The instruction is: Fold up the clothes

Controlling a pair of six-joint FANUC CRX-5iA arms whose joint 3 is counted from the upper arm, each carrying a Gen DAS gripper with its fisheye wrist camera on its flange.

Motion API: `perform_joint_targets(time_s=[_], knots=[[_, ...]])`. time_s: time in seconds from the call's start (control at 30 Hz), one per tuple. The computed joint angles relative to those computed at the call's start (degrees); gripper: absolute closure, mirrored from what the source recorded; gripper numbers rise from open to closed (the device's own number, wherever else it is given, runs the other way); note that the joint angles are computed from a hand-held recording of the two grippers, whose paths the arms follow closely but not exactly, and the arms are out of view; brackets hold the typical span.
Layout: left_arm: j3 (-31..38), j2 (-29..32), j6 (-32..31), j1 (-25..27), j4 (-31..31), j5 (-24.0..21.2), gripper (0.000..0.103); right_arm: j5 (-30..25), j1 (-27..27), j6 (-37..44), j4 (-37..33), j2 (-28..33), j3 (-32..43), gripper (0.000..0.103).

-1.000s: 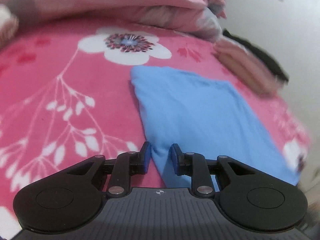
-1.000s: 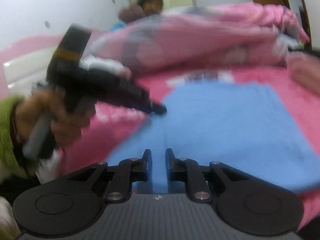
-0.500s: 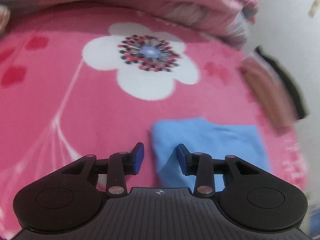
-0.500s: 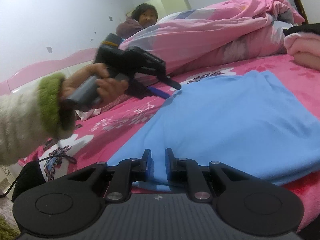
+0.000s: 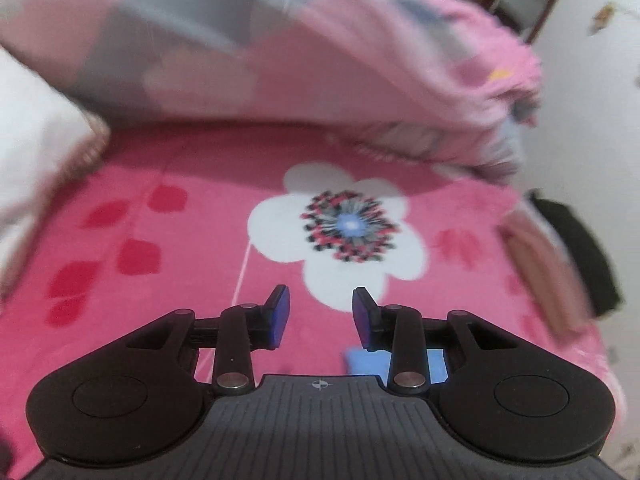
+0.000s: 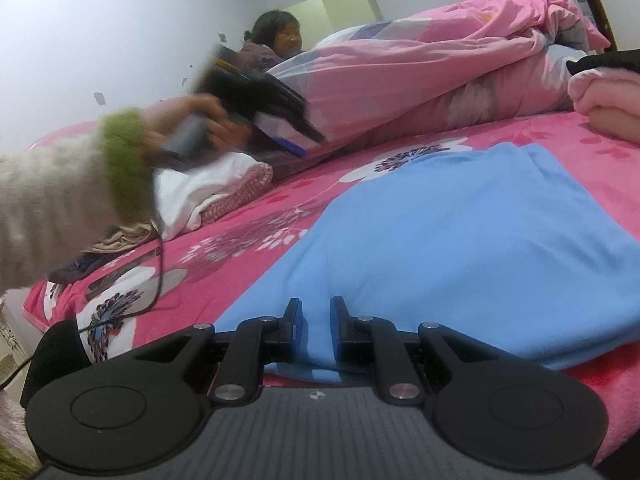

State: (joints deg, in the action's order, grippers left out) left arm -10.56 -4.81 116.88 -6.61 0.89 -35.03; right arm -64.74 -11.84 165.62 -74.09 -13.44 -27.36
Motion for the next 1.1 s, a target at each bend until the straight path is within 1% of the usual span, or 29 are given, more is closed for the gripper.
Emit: perform_joint_targets(time_s=[0.1, 0.17, 0.2, 0.23, 0.3, 0.4, 0.43, 0.47, 0.5, 0.53, 0.57, 0.67, 0.73, 0.77, 0.8, 0.87, 0.93, 1.0, 1.07, 1.1], knots=[[1.15, -8.07, 3.45, -4.02, -8.04, -5.76, 0.068, 0.05, -0.02, 0.17, -0.02, -0.06, -0.08, 0.087], [4.29, -12.39, 10.61, -9.99, -19.84, -11.28, 0.067, 0.23, 0.06, 0.2, -0.09, -0.12, -0.15, 0.087], [6.19, -14.08, 14.6, -13.76, -26.24, -15.12, 0.067, 0.33, 0.1, 0.27, -0.13, -0.19, -0.22, 0.087], [8.02, -15.33, 17.77, -17.15, -31.07, -19.34, 0.066, 0.46, 0.16, 0.35, -0.14, -0.24, -0.24, 0.087], [10.27, -17.41, 21.79, -21.42, -35.45, -25.73, 0.065, 0.71, 0.3, 0.53, -0.13, -0.32, -0.27, 0.087], [11.39, -21.03, 26.05, -25.7, -38.1, -31.11, 0.061, 0.47, 0.13, 0.6, -0.22, -0.14, -0.17, 0.087], [12.0, -21.6, 28.29, -28.49, -40.83, -33.42, 0.059, 0.22, -0.02, 0.56, -0.29, 0.05, -0.05, 0.087], [12.33, -21.68, 32.1, -33.18, -46.16, -36.06, 0.057, 0.09, -0.1, 0.52, -0.36, 0.15, -0.01, 0.087], [12.59, -21.64, 35.72, -38.1, -51.49, -39.1, 0.05, 0.19, -0.05, 0.54, -0.37, 0.07, -0.07, 0.087], [12.5, -21.69, 38.29, -41.93, -55.42, -41.52, 0.049, 0.34, 0.02, 0.57, -0.37, -0.05, -0.16, 0.087], [11.1, -21.35, 40.23, -43.76, -57.85, -42.24, 0.049, 0.49, 0.1, 0.59, -0.38, -0.17, -0.25, 0.087], [6.78, -20.34, 44.63, -46.93, -62.43, -43.04, 0.049, 0.89, 0.33, 0.7, -0.43, -0.36, -0.45, 0.087], [3.28, -17.39, 49.37, -49.58, -67.6, -44.96, 0.049, 1.27, 0.52, 0.71, -0.44, -0.59, -0.63, 0.087], [2.12, -14.75, 52.04, -51.27, -70.5, -47.02, 0.049, 1.46, 0.56, 0.78, -0.44, -0.76, -0.76, 0.087], [1.09, -12.37, 54.12, -52.36, -72.48, -47.94, 0.05, 1.91, 0.81, 0.7, -0.36, -1.08, -0.96, 0.087], [-1.31, -8.55, 57.82, -53.64, -74.79, -46.69, 0.05, 3.15, 1.66, 0.2, 0.36, -1.82, -1.13, 0.087], [-3.1, -7.23, 59.61, -52.34, -73.53, -40.94, 0.051, 4.76, 3.04, -1.18, 1.76, -2.84, -1.24, 0.086], [-5.08, -7.32, 62.52, -50.09, -71.37, -33.22, 0.052, 6.6, 5.1, -4.0, 4.25, -3.96, -0.93, 0.086], [-6.69, -7.78, 62.0, -48.05, -69.19, -27.02, 0.054, 7.82, 7.67, -9.17, 8.08, -5.14, 0.3, 0.085], [-7.48, -7.94, 61.6, -47.0, -68.13, -23.87, 0.056, 7.84, 7.92, -10.48, 8.45, -5.66, 0.88, 0.085]])
